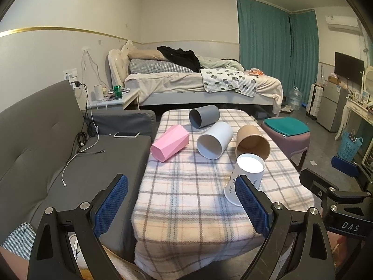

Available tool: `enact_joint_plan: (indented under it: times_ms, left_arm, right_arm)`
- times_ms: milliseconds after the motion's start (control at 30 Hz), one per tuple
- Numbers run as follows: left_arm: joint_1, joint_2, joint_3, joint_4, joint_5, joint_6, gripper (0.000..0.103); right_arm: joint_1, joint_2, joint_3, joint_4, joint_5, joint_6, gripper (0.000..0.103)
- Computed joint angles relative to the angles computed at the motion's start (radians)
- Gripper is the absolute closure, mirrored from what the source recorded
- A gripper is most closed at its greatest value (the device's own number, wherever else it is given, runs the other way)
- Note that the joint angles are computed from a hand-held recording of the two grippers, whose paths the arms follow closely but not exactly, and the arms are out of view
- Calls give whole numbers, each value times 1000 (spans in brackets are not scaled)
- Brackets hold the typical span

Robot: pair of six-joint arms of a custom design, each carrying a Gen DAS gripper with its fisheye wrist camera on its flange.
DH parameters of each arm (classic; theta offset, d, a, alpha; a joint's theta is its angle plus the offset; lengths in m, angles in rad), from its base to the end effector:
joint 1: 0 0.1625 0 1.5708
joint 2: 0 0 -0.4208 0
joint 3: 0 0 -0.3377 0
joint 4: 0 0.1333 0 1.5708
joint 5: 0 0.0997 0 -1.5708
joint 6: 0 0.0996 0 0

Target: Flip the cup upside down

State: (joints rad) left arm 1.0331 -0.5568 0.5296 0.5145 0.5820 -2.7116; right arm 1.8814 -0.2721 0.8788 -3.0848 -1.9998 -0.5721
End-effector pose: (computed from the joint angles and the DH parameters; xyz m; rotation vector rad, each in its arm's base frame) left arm -0.1708 -0.7091 0.2803 0.3426 1.9940 -1.2124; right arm 0.3367 -0.7484 0.1058 0.7936 -2.2758 1.0905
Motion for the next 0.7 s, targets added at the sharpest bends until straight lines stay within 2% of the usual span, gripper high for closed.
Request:
enact_joint_plan:
  times_ms: [700]
  left_arm:
    - [-2, 9, -15, 13, 5, 2, 7]
  right_arm:
    - [-1, 4, 1, -1, -6, 4, 0]
